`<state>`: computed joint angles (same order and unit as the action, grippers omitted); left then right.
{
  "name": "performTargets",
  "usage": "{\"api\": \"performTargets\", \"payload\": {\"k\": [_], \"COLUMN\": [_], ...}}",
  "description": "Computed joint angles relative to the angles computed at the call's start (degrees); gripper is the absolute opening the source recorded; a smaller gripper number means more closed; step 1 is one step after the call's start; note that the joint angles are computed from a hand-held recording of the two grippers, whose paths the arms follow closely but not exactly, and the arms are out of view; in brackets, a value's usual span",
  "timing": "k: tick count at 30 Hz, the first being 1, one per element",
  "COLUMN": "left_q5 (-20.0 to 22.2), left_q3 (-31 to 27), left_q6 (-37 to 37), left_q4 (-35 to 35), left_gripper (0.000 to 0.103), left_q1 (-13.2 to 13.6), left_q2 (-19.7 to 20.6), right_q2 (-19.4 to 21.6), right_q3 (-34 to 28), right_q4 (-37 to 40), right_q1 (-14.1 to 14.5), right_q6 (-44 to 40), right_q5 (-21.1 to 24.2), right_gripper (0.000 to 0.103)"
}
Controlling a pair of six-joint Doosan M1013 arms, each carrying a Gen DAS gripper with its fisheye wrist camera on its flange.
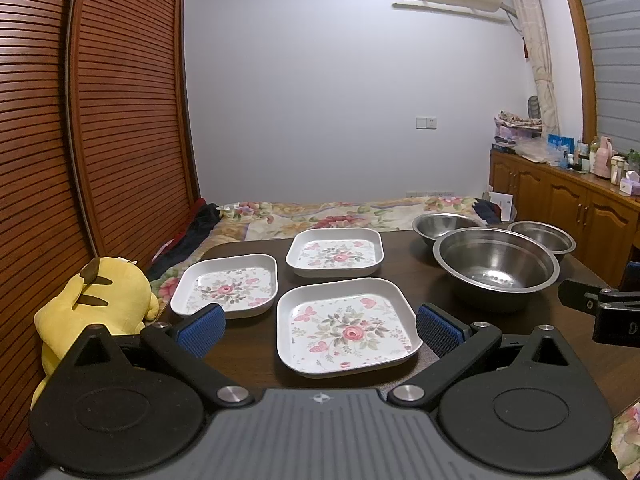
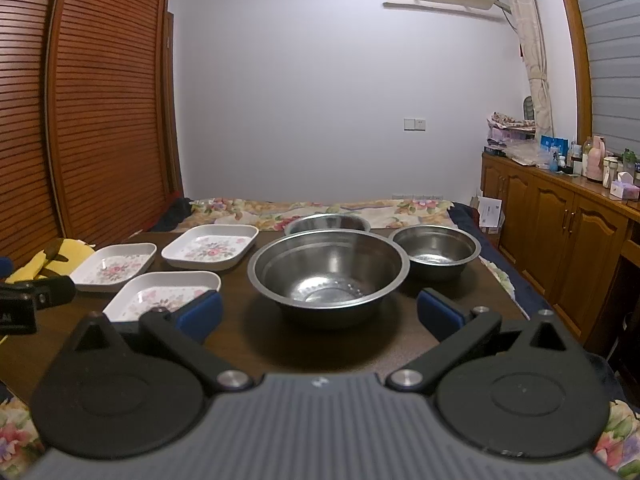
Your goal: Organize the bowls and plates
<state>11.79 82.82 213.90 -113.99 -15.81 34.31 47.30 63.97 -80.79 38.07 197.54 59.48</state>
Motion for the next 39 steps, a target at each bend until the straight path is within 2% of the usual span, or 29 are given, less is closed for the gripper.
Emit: {"api": "performTargets", "payload": {"k": [39], "left_q5": [0.04], "left_q3": [-0.13], "left_q6": [-1.44], "left_q4": [1.46], "left_gripper": [0.103], "left_q1": [0.09], "left_q2": [-0.02], "right_q2": [0.04], "right_q3": [0.02], "right_q4": [0.01], "right_q1": [-0.01], "right_q6": [0.12], "right_q5": [-0.15], "right_gripper": [0.103]}}
